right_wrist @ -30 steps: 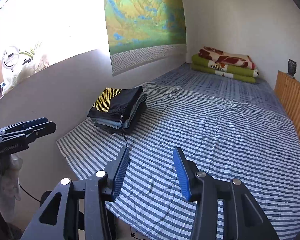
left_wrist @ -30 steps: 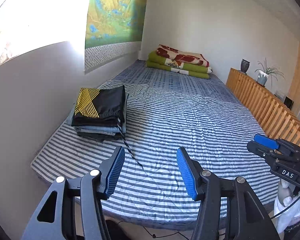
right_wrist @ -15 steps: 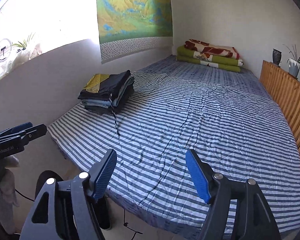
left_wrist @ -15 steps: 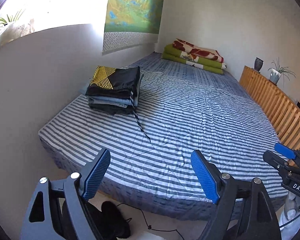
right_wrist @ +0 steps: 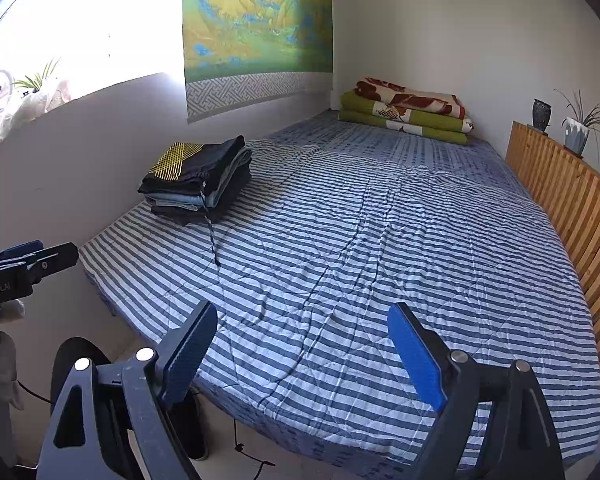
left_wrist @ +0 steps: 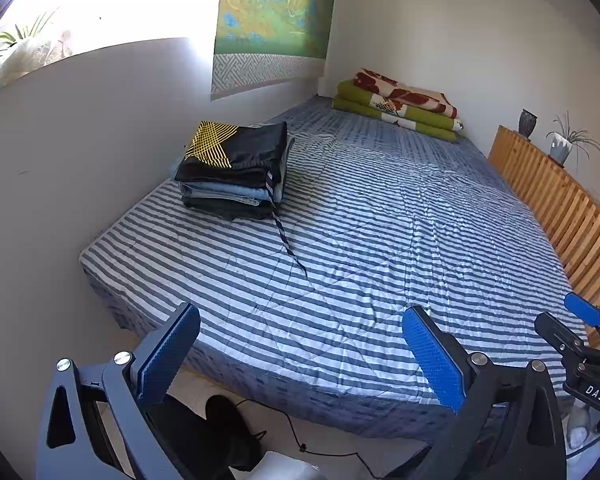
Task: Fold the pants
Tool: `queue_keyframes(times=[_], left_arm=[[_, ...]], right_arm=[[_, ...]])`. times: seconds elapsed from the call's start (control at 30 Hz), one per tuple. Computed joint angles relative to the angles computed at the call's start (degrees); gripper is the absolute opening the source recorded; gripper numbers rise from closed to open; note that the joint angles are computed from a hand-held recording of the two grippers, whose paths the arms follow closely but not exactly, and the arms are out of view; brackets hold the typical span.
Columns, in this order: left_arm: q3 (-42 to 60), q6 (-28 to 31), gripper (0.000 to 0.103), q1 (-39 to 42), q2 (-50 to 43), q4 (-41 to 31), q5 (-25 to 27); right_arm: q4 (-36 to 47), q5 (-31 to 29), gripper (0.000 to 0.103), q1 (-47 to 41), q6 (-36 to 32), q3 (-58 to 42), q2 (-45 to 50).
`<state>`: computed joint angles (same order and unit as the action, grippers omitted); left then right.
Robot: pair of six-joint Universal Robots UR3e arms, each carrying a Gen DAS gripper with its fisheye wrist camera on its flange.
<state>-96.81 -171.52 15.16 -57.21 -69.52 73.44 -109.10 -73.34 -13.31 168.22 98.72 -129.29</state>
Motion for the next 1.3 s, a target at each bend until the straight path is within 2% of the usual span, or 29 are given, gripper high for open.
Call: queue_keyframes(times=[0.7,1.3], left_arm=[[-3.5,-0.1,0.102,-0.5,-5.2,4.0,0.8],[-4.1,-2.6,0.102,-6.2,-8.8,8.5,4.4]], right_arm=[[-6.8,-5.8,0.085,6.1,4.5,2.4,4.6],[-5.0,-2.8,0.085,1.7,2.9,4.0,2.5]])
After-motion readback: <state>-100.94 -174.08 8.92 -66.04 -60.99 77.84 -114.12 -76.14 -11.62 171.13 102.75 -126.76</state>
